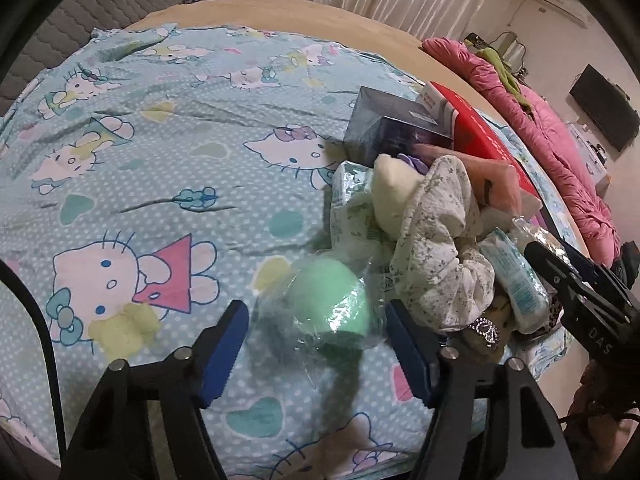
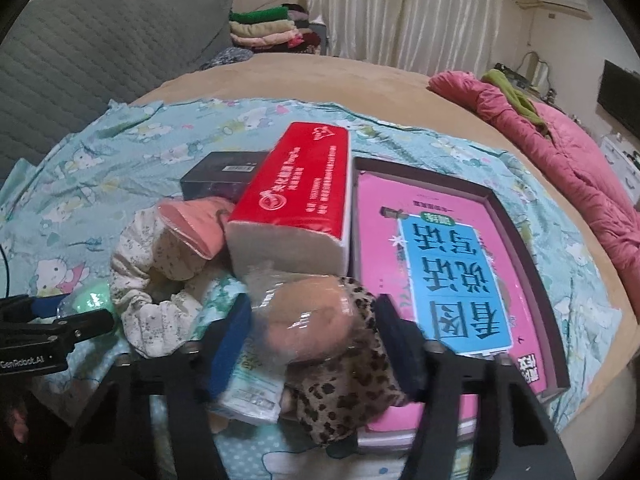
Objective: Organize soft objects
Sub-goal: 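Grasp the bagged mint-green ball with the left tool while the right tool grasps the bagged peach ball, then lift both bagged balls and carry them over the pink book tray with both tools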
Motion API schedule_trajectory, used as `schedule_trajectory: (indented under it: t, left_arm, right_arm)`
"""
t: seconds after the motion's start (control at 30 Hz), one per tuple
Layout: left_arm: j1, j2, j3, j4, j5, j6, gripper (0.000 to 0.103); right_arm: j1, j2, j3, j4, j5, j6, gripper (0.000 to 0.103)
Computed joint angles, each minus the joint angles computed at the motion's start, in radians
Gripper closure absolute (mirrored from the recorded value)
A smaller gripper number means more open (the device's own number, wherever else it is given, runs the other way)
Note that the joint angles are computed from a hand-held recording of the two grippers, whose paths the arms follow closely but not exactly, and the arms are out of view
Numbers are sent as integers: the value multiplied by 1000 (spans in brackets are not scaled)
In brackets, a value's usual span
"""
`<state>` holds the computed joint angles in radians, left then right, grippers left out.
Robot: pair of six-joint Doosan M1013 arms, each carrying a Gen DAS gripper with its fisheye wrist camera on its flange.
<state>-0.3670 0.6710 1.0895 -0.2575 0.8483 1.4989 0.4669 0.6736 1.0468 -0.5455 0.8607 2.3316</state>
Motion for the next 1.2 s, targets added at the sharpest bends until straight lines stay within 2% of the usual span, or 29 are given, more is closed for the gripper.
schedule_trajectory:
  t: [0.03,0.17,0.3,0.47,0.7,1.03,1.2]
  left_arm:
    - [1,0,1,-16,-2,13,40]
    - [2,2,2,-46,-2,44,52]
    - [5,-1,9,-57,-11,55,56]
    - [12,-10,22,-62,-31,40,58]
    - [11,-50,66,-22,-114,15,58]
    - [-15,-106,112,85,-199,-5,58]
    - [-36,-120,110,111,-200,5,58]
  right_arm:
    - [0,-5,9,0,-17,3,49]
    - [-6,-28,45,8,-72,30,52]
    - [-11,-59,91,3,-147,78,53]
    - [-14,-88,130,13,-223,109,53]
    - [-8,-108,155,-12,-259,146,53]
    - [-6,-137,192,-77,-309,224,53]
    - [-7,-158,220,-120,-341,284,53]
